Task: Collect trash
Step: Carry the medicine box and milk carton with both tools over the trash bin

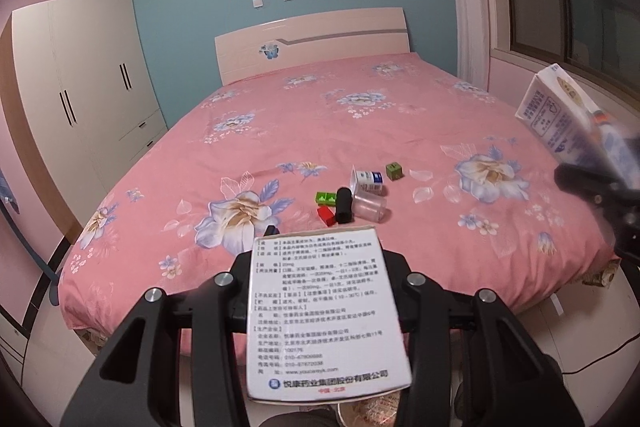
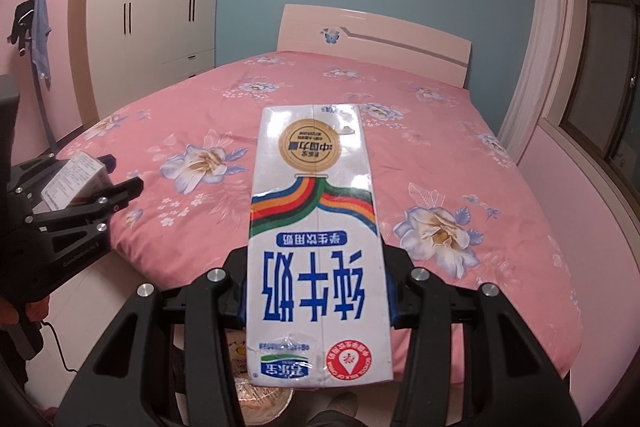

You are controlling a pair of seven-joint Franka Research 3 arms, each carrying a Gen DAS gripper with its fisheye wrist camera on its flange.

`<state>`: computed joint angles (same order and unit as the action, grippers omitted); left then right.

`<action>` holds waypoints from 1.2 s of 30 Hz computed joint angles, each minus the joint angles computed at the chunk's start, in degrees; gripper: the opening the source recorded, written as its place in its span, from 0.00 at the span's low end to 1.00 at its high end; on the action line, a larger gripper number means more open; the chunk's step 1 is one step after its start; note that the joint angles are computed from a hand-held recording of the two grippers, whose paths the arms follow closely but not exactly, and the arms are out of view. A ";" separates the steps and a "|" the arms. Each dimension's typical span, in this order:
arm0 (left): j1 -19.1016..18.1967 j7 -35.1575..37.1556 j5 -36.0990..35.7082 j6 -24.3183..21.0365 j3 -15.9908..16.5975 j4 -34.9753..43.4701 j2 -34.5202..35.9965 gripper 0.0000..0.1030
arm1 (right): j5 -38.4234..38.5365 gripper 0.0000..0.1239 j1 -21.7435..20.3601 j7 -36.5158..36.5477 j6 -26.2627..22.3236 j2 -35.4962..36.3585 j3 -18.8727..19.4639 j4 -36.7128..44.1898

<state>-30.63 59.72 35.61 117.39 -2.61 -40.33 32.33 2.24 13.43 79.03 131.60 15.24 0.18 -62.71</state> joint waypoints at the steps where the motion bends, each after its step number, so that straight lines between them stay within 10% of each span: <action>1: 0.03 -0.50 0.19 0.67 -0.05 -2.53 -1.36 0.44 | 0.11 0.39 0.02 -0.09 0.50 -0.90 0.07 -1.54; 36: 7.16 0.00 -9.40 0.29 -8.36 -33.43 -8.14 0.44 | 4.00 0.39 0.98 -1.89 -4.16 -7.46 2.28 -28.23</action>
<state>-23.46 59.71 26.21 117.68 -10.97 -73.76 24.19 6.25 14.42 77.14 127.44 7.78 2.46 -90.95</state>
